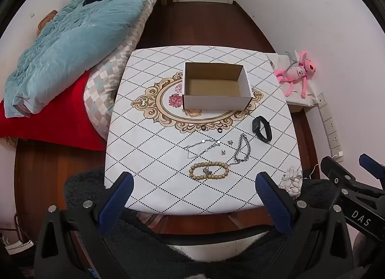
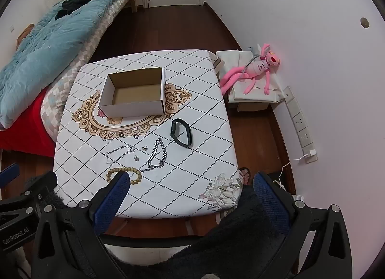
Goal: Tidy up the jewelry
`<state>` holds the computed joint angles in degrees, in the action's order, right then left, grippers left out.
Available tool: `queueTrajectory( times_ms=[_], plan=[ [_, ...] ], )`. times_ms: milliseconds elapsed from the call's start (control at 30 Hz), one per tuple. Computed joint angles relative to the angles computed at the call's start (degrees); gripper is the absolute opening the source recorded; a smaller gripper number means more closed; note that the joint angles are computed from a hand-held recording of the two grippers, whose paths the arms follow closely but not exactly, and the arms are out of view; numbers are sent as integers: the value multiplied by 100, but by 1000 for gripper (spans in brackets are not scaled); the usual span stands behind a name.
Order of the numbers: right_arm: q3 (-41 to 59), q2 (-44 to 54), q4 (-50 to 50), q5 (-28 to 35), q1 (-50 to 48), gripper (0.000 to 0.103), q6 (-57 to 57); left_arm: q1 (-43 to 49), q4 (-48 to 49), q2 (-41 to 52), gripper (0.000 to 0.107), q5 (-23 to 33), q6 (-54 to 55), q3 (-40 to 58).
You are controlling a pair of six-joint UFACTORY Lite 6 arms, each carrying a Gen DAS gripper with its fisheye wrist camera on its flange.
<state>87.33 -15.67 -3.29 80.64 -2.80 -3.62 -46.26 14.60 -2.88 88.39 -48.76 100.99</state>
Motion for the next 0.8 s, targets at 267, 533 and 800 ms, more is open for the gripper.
queueTrajectory(
  times_ms=[267, 533, 800],
  plan=[
    [4, -9, 19, 13, -28, 103, -27, -25, 32, 16, 103, -22, -3, 8],
    [1, -8, 16, 13, -13, 103, -18, -13, 17, -1, 103, -5, -10, 3],
    [-13, -19, -4, 4, 23, 103, 26, 38, 0, -116, 103, -69, 28, -151]
  ],
)
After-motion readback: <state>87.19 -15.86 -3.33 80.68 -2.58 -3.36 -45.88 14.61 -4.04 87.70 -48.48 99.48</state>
